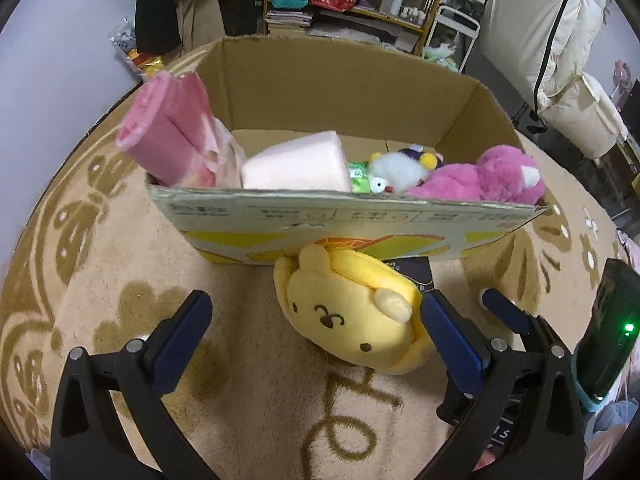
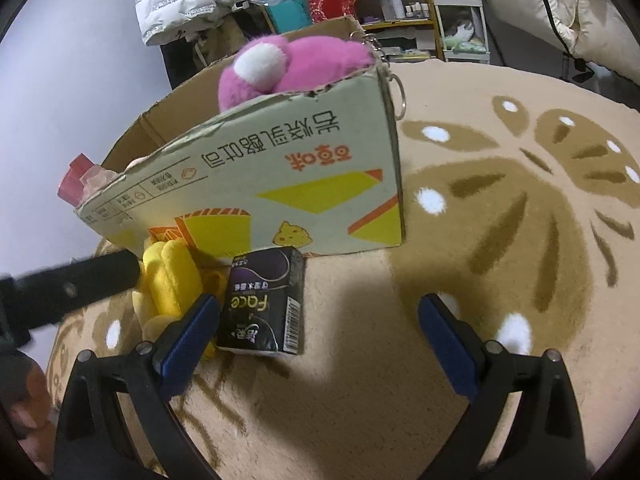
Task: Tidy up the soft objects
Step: 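Grasp the yellow bear plush with the left gripper while the right gripper grasps the black Face tissue pack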
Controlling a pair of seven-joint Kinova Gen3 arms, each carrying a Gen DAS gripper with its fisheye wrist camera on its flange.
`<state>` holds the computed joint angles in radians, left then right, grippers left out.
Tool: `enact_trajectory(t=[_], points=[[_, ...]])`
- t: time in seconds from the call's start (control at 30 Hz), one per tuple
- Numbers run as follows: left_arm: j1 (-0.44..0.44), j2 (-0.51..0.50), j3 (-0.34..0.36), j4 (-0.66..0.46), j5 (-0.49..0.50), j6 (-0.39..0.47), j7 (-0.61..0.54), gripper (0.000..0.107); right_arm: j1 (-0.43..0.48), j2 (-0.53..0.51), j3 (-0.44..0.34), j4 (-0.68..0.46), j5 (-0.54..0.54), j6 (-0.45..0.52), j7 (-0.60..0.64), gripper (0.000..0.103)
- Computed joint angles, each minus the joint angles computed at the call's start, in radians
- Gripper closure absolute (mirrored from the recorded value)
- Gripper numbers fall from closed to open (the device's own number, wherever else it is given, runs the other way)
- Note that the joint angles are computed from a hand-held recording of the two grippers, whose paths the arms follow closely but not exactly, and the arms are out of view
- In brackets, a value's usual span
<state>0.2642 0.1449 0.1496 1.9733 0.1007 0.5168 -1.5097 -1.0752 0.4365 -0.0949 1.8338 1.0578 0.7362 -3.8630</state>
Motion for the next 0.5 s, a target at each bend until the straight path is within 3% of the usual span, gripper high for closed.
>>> enact_trajectory(t=[0.17, 0.4, 0.5], points=[[-0.045, 0.027, 0.015, -0.017, 0.101, 0.037, -0.064, 0.005, 0.008, 0.008, 0.008, -0.012, 0.011, -0.018, 0.008, 0.0], [-0.019, 0.043, 0.004, -0.022, 0.076, 0.033, -0.042, 0.006, 0.013, 0.015, 0.014, -0.017, 0.023, -0.045, 0.017, 0.0], [-0.039, 0.05, 0.015, -0.018, 0.116, 0.03, -0.066, 0.006, 0.017, 0.004, 0.022, 0.005, 0.035, -0.077, -0.006, 0.0]])
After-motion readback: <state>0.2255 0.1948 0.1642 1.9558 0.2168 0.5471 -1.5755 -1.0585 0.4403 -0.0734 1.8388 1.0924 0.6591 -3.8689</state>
